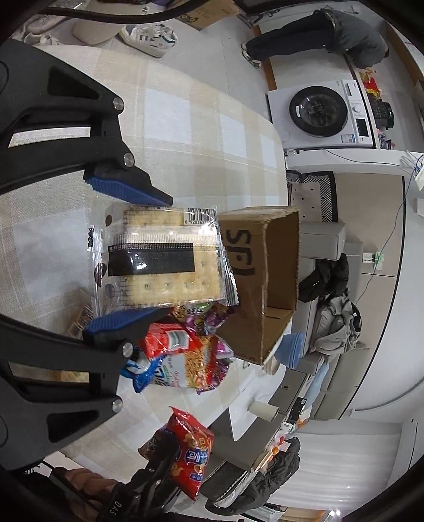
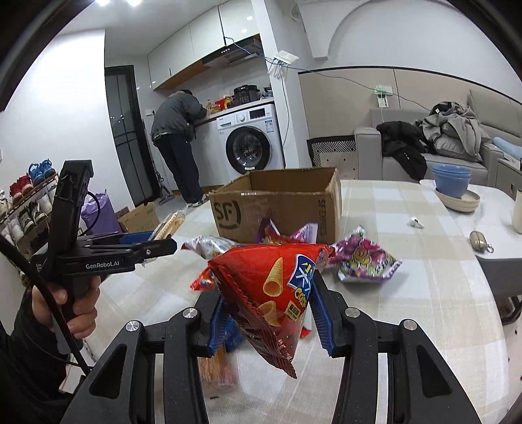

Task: Organize snacks
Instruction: 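Carry the cracker pack and red chip bag into the SF box and release both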

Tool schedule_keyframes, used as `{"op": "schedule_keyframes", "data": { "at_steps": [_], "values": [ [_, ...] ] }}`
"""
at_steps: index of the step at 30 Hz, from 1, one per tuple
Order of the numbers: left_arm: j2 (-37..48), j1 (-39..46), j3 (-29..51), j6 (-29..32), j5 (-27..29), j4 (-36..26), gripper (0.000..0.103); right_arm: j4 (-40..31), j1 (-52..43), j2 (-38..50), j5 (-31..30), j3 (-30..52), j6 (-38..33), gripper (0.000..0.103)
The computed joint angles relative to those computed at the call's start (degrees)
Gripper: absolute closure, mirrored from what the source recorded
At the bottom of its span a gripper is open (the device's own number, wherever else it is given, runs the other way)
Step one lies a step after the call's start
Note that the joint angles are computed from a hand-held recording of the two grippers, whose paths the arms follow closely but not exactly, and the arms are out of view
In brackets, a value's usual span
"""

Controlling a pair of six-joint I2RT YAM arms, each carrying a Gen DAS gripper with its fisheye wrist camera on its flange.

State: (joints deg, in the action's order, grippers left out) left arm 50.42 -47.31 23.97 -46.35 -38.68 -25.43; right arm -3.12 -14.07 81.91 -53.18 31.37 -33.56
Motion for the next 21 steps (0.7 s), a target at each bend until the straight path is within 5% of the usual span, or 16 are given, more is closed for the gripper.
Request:
{"op": "schedule_keyframes", "data": {
  "at_steps": [10,21],
  "values": [
    [-0.4,0.4,6.8,3.4,-2.9,-4.4,0.048,8.4,2.8,2.0,-1.2,3.5,11.7,0.057],
    [3.4,9.1,12.6,11.6,1.9,-0.9,0.048,13.3,8.0,4.8,2.1,9.6,19.2,0.057]
  ]
}}
